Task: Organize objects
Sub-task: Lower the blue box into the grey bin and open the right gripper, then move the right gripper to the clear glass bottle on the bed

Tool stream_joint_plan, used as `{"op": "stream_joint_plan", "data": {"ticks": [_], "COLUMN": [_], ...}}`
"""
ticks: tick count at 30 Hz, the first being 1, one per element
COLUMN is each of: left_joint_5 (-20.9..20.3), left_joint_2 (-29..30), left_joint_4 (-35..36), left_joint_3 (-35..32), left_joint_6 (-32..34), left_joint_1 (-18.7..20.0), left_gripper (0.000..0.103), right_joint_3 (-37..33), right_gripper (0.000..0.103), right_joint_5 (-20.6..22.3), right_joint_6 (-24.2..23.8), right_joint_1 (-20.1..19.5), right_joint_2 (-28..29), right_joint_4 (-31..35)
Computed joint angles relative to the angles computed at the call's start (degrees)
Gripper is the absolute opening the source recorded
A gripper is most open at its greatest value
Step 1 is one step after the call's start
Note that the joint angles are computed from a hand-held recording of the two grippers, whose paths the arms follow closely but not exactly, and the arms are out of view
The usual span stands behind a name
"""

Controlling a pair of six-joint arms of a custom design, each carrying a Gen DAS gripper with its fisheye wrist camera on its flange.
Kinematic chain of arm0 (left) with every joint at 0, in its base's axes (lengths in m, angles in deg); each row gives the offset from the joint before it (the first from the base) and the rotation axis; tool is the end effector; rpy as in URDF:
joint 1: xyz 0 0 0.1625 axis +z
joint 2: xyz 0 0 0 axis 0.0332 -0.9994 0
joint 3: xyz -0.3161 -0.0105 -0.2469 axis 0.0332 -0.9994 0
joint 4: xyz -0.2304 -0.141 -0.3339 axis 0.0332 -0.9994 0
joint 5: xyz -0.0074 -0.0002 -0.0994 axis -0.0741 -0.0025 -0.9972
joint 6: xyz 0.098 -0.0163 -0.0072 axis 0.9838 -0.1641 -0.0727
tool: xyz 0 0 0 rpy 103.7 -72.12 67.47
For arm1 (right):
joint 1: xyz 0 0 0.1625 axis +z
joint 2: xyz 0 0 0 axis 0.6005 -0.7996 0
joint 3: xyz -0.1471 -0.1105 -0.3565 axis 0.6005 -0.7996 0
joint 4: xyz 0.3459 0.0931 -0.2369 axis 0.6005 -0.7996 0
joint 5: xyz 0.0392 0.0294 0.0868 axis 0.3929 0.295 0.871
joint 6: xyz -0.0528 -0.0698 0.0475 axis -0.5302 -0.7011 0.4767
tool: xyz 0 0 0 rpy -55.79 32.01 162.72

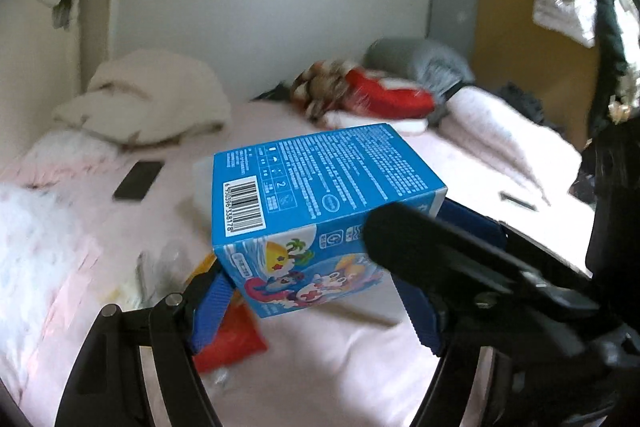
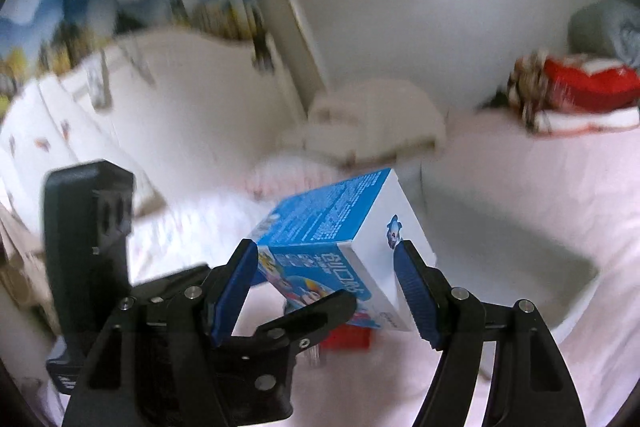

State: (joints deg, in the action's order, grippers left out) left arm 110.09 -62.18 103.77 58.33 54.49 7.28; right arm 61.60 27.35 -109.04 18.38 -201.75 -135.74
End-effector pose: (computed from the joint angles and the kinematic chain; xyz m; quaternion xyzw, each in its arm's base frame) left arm -0.4771 -0.2982 -0.0322 0.2397 0.8379 -0.4306 0.2348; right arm 0.0335 -0.3013 0.3909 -0.3303 0.8349 -0.4402 0.0032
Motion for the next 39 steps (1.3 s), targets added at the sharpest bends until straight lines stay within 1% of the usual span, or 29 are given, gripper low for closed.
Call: {"op": "stream_joint_plan", "data": {"ticks": [2,3,5,6,7,8,9,10,11,12,13,14,15,16,17,19,20,22,24,27,30,31,33,35,37,38,39], "left_joint_5": [1.5,2.39,2.97,4.01,5.71,7.46,8.98,9.78,10.52,10.81,10.19,9.07,7.63,7.3,7.16,7.11,6.88,5.76,5.38,5.63,6.8,7.51,8.89,10.3,11.25,11.38,11.35], "left_joint_2": [-1.08,-1.64,-1.74,-2.08,-2.56,-2.72,-2.09,-1.34,-0.95,0.24,1.22,2.28,3.22,3.39,3.39,3.22,3.4,3.83,3.8,3.88,4.43,4.78,5.88,6.28,6.85,7.52,8.81], "left_joint_4": [-3.74,-5.84,-7.61,-9.43,-11.32,-12.15,-11.94,-12.23,-13.04,-12.72,-11.94,-10.88,-9.64,-9.36,-9.35,-8.88,-8.22,-6.86,-6.39,-5.86,-3.81,-2.83,-0.19,0.85,1.99,3.38,6.03], "left_joint_3": [-0.52,-0.68,-1.41,-1.53,-1.4,-1.55,-2.74,-3.79,-4.36,-6.03,-7.12,-8.4,-9.3,-9.27,-9.03,-8.24,-8.29,-8.69,-8.72,-8.8,-9.64,-10.2,-11.96,-12.74,-13.7,-14.65,-16.42], "left_joint_6": [5.11,8.0,10.71,12.92,15.29,16.61,17.49,18.79,19.86,20.59,20.36,20.16,19.54,19.14,18.65,16.73,16.12,15.13,14.6,13.59,11.9,11.31,9.37,8.73,8.6,8.31,7.83], "left_joint_1": [1.1,1.78,2.67,3.42,4.09,4.63,5.28,5.84,6.35,6.97,7.17,7.46,7.64,7.74,7.82,7.86,7.87,7.67,7.6,7.52,7.62,7.82,8.31,8.65,8.71,8.7,8.72], "left_gripper": [0.076,0.076,0.076,0.071,0.052,0.044,0.044,0.044,0.044,0.044,0.044,0.044,0.044,0.044,0.043,0.042,0.042,0.042,0.042,0.042,0.042,0.042,0.042,0.042,0.042,0.04,0.04], "right_joint_3": [0.23,0.45,0.9,1.09,0.57,-0.39,-0.9,-0.76,-0.15,0.34,0.7,0.75,0.77,0.73,0.76,-0.01,-0.63,-1.38,-1.48,-1.95,-2.18,-2.22,-2.34,-2.56,-3.11,-3.6,-3.9], "right_gripper": [0.071,0.071,0.071,0.071,0.066,0.056,0.053,0.053,0.051,0.05,0.05,0.05,0.05,0.05,0.05,0.05,0.05,0.05,0.051,0.051,0.051,0.051,0.05,0.05,0.049,0.049,0.048], "right_joint_5": [4.35,5.68,7.55,7.9,8.26,8.59,8.68,8.79,9.12,10.3,10.02,8.31,6.83,5.54,5.18,5.14,4.73,4.44,3.81,2.98,0.36,-0.91,-5.99,-9.73,-12.97,-15.6,-16.53], "right_joint_6": [-0.23,0.09,0.67,1.23,0.55,-1.21,-0.96,0.26,1.97,2.49,3.49,4.68,5.24,6.09,7.24,10.38,13.13,15.67,16.54,16.88,17.14,17.27,18.78,20.53,21.75,22.45,23.08], "right_joint_1": [-2.31,-3.06,-4.26,-4.39,-4.25,-4.28,-4.2,-4.24,-4.45,-5.49,-5.73,-5.3,-4.95,-4.76,-5.42,-6.01,-5.63,-5.27,-5.02,-4.78,-3.99,-3.65,-1.54,-0.2,0.79,1.6,1.72], "right_joint_2": [-2.11,-2.83,-3.93,-4.07,-4.06,-3.58,-3.22,-3.09,-2.89,-3.18,-2.83,-1.36,-0.47,0.55,1.45,2.99,4.26,6.07,7.15,7.91,8.64,8.84,10.55,12.07,13.42,14.45,14.87], "right_joint_4": [0.45,0.03,-0.61,-1.44,0.13,3.84,5.16,4.07,1.38,-0.14,-2.76,-6.72,-9.12,-11.68,-13.88,-15.63,-16.96,-18.91,-21.14,-21.59,-22.07,-22.44,-25.49,-27.86,-28.75,-29.04,-28.51]}}
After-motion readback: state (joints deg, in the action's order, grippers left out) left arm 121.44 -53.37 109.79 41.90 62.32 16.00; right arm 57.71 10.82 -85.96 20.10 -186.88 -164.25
